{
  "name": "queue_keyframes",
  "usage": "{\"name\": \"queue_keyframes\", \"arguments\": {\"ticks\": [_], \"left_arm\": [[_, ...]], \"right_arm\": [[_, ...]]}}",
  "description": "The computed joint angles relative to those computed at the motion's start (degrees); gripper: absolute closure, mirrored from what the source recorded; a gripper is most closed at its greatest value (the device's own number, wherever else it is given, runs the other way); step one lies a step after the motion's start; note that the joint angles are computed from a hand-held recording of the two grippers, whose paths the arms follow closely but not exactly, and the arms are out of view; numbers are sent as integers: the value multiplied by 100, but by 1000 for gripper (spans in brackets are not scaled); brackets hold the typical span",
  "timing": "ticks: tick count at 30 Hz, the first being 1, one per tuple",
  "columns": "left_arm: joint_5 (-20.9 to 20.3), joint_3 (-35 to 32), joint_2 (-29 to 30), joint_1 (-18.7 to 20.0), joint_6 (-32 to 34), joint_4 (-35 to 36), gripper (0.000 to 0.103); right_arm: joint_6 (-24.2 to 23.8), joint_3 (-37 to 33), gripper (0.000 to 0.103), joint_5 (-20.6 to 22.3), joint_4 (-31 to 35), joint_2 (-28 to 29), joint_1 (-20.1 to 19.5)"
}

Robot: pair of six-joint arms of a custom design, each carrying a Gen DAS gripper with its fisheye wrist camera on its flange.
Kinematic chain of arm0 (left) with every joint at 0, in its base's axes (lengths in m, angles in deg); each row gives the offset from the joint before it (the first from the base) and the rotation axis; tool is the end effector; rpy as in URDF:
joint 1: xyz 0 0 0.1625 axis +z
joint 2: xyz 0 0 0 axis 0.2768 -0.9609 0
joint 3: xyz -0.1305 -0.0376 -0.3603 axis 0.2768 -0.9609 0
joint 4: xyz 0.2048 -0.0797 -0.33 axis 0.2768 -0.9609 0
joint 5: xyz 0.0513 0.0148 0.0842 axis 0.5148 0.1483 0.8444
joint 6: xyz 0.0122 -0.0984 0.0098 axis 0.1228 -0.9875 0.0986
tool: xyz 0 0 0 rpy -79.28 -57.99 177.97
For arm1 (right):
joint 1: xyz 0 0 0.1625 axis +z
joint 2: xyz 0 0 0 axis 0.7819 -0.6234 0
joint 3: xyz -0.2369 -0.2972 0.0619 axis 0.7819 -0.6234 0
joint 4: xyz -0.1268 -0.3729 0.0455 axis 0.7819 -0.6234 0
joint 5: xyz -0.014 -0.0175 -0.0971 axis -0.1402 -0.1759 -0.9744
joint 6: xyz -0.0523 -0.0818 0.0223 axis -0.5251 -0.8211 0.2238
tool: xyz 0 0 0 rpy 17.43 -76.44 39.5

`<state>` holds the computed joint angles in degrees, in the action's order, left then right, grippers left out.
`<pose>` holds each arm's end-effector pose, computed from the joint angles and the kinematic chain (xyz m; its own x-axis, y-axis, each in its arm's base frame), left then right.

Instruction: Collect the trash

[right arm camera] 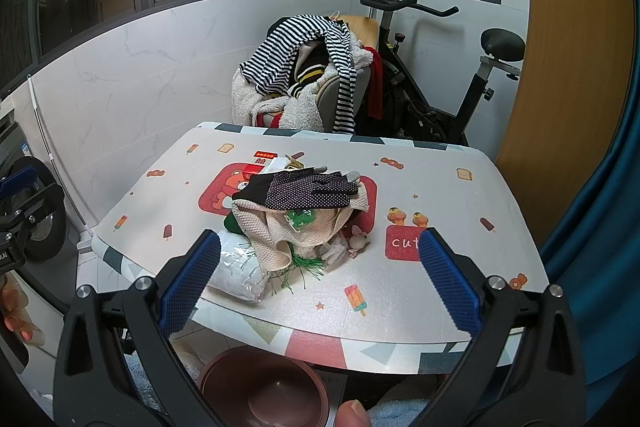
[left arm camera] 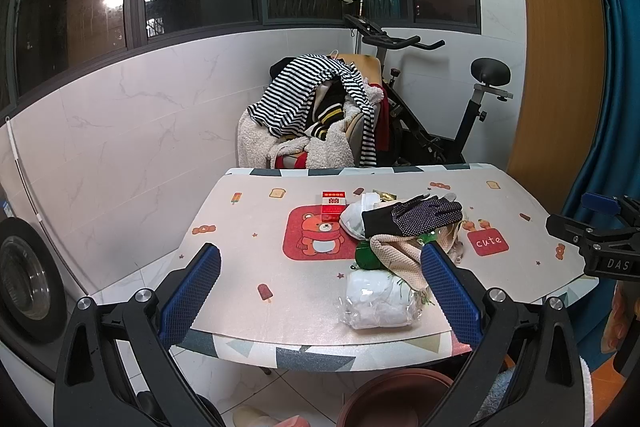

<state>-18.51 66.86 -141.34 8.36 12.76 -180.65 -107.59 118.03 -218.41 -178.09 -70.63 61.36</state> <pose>-0.3640 -0.4073 0.2558 -0.6342 0.2310 -0.7378 0.7388 0.4624 -0.4903 0.2404 -0.4072 0.3376 -0.7435 0.0352 0.6678 -0.5210 0.5955 -0.6115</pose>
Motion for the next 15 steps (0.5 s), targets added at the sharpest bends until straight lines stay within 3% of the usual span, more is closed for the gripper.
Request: {"name": "queue_keyframes", "arguments": {"ticks": [15], "left_arm": [[21,23,-11,-26,-43,34,5]], "right_arm": [[-103,134,6,31,-170,-19,-84]]}}
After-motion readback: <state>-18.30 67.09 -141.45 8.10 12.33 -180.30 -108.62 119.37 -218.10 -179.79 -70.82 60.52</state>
